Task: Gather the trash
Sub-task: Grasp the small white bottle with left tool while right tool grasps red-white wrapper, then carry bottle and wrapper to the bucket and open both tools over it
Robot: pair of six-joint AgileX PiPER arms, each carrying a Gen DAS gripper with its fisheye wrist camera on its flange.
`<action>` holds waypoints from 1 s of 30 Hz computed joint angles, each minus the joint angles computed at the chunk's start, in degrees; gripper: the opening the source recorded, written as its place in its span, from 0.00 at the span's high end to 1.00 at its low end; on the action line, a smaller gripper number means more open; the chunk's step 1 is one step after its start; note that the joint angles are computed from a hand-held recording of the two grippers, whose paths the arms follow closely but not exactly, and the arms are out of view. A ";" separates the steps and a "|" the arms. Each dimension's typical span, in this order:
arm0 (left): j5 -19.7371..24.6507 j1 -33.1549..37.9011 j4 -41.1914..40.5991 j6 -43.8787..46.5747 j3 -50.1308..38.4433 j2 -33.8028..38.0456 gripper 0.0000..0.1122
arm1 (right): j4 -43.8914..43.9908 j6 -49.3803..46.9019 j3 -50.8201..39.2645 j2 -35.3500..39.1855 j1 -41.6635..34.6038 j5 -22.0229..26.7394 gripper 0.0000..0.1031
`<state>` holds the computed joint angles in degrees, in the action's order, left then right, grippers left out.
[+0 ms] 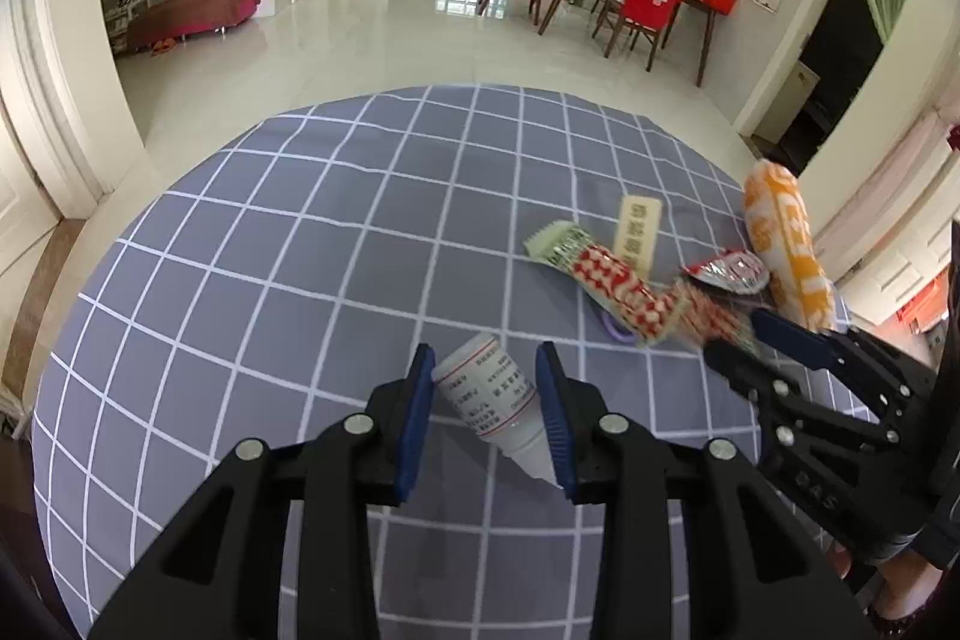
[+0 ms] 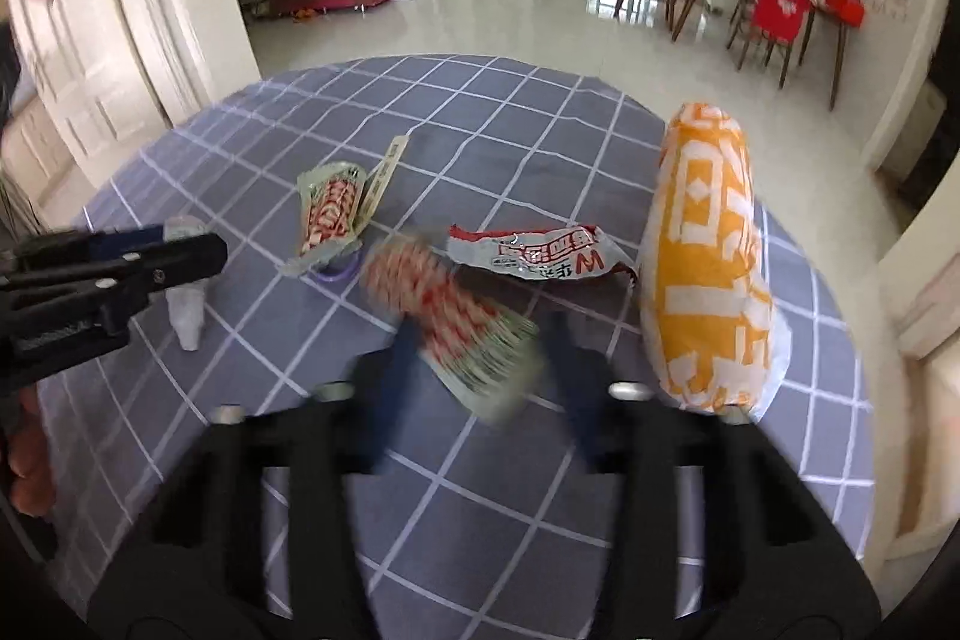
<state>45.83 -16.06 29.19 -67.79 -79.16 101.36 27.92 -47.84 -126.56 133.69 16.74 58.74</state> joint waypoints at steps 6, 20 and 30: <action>0.48 -2.75 0.92 -1.28 0.50 -1.35 0.70 | 2.56 -3.66 7.92 -4.34 -0.73 -2.49 0.84; 8.10 -15.78 5.65 -6.31 -5.30 -2.38 0.70 | 19.72 -15.70 30.32 -19.24 -12.85 -1.52 0.87; 16.84 -28.30 6.34 -3.14 -27.03 10.03 0.70 | 29.07 -24.47 35.86 -23.74 -35.15 10.05 0.87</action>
<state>62.67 -44.36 35.53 -70.93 -106.19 111.39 56.99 -72.31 -90.70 109.95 -18.41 68.79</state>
